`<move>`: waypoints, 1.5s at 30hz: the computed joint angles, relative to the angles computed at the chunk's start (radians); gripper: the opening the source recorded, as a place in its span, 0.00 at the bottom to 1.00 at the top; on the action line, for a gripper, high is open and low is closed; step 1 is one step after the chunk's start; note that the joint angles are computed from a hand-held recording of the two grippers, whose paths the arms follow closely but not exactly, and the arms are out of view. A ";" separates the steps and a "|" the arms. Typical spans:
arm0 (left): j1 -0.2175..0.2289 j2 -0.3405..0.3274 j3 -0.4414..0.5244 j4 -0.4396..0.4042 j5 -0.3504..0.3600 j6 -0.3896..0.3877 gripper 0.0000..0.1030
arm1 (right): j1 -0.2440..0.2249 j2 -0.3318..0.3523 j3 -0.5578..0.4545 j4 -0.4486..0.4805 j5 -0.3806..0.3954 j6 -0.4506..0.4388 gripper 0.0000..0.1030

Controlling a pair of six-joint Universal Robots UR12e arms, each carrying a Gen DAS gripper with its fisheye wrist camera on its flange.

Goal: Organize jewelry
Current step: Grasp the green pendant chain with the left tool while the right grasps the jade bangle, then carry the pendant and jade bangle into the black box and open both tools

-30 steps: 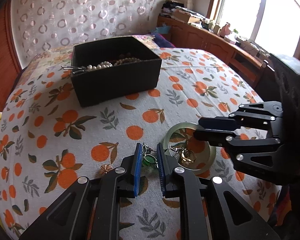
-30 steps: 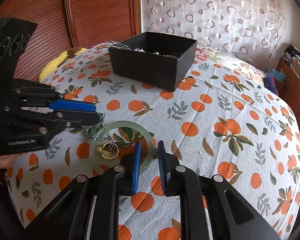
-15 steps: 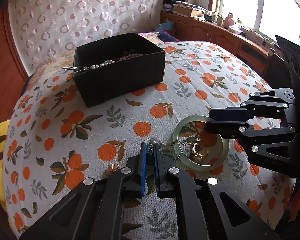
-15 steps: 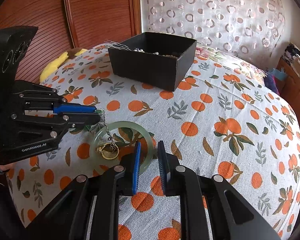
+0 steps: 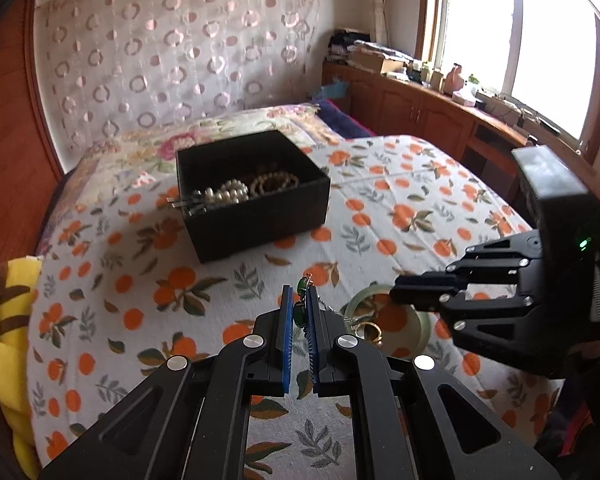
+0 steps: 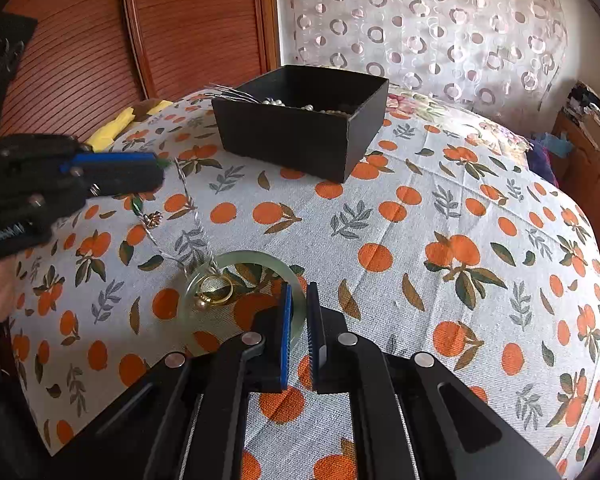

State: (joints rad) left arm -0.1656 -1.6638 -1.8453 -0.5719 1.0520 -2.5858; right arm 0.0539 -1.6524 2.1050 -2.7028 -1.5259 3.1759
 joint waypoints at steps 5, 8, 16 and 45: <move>0.006 0.008 0.001 0.012 -0.019 -0.008 0.05 | 0.002 0.001 -0.001 0.001 -0.003 0.001 0.08; 0.011 0.013 0.001 0.019 -0.034 -0.013 0.05 | 0.002 0.004 -0.003 0.001 0.001 0.007 0.08; 0.018 0.021 0.001 0.041 -0.052 -0.024 0.05 | 0.010 0.006 -0.002 -0.029 -0.015 -0.002 0.08; 0.021 -0.021 0.063 0.083 -0.067 -0.096 0.05 | -0.015 0.022 -0.046 -0.150 -0.025 -0.028 0.08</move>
State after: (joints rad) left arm -0.1443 -1.6850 -1.7824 -0.4893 0.9855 -2.6814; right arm 0.0388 -1.6308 2.0594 -2.8526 -1.5513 3.1474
